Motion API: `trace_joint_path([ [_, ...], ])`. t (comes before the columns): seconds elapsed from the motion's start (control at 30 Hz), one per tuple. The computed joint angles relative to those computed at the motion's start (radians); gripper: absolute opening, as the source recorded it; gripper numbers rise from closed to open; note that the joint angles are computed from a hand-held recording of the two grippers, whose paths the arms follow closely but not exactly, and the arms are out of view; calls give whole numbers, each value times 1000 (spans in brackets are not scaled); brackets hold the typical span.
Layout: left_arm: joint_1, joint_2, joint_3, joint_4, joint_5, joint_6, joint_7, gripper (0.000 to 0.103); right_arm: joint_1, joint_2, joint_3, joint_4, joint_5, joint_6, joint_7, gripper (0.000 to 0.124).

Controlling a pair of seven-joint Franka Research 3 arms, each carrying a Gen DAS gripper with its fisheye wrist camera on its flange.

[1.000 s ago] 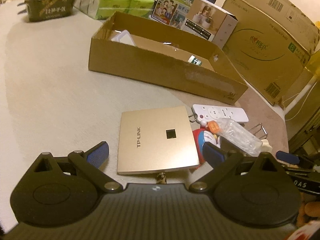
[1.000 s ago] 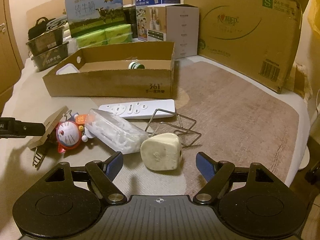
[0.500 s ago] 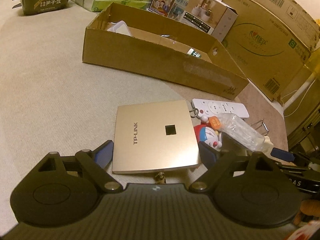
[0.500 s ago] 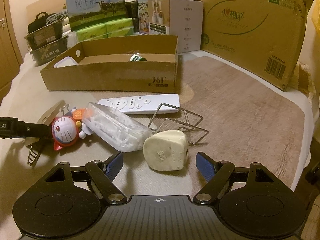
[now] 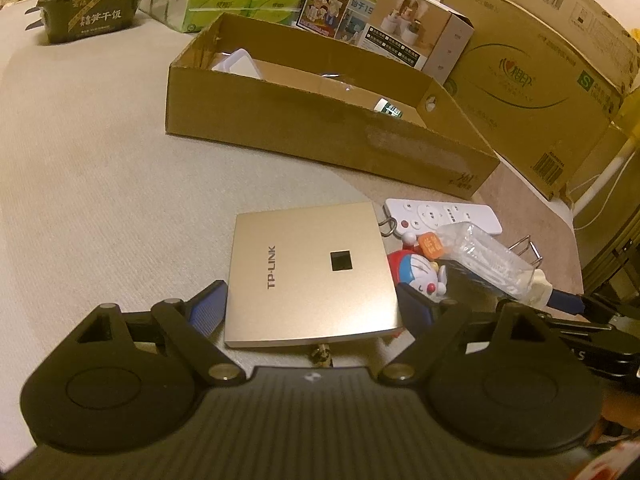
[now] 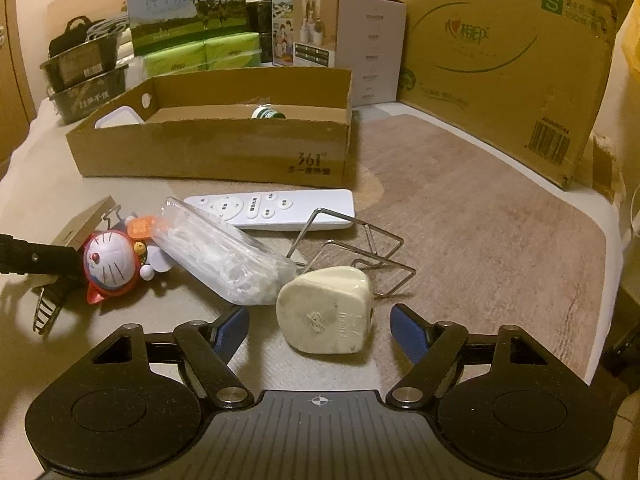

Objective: Organize rigid objects
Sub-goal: 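Grasp the white plug with the right gripper while the left approaches the gold panel, then grasp the gold TP-LINK panel with the left gripper while the right holds the plug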

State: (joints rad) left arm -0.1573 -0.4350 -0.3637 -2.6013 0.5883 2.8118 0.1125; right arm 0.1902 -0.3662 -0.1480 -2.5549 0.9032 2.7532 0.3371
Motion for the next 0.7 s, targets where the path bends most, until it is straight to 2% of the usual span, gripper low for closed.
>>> trace_joint_path([
  [0.2,-9,11,6,12,-2,-16,22,87,-8,17,11,3,-30,10,32,54],
  [0.47,-12,18,14,14,-12,-12,22,88,-11,8,4,0,-26,5,27,53],
  [0.7,-23,-10,-10,28,2,-97,14,87,-22,-13,-3,-6,-42,-3,40,52],
])
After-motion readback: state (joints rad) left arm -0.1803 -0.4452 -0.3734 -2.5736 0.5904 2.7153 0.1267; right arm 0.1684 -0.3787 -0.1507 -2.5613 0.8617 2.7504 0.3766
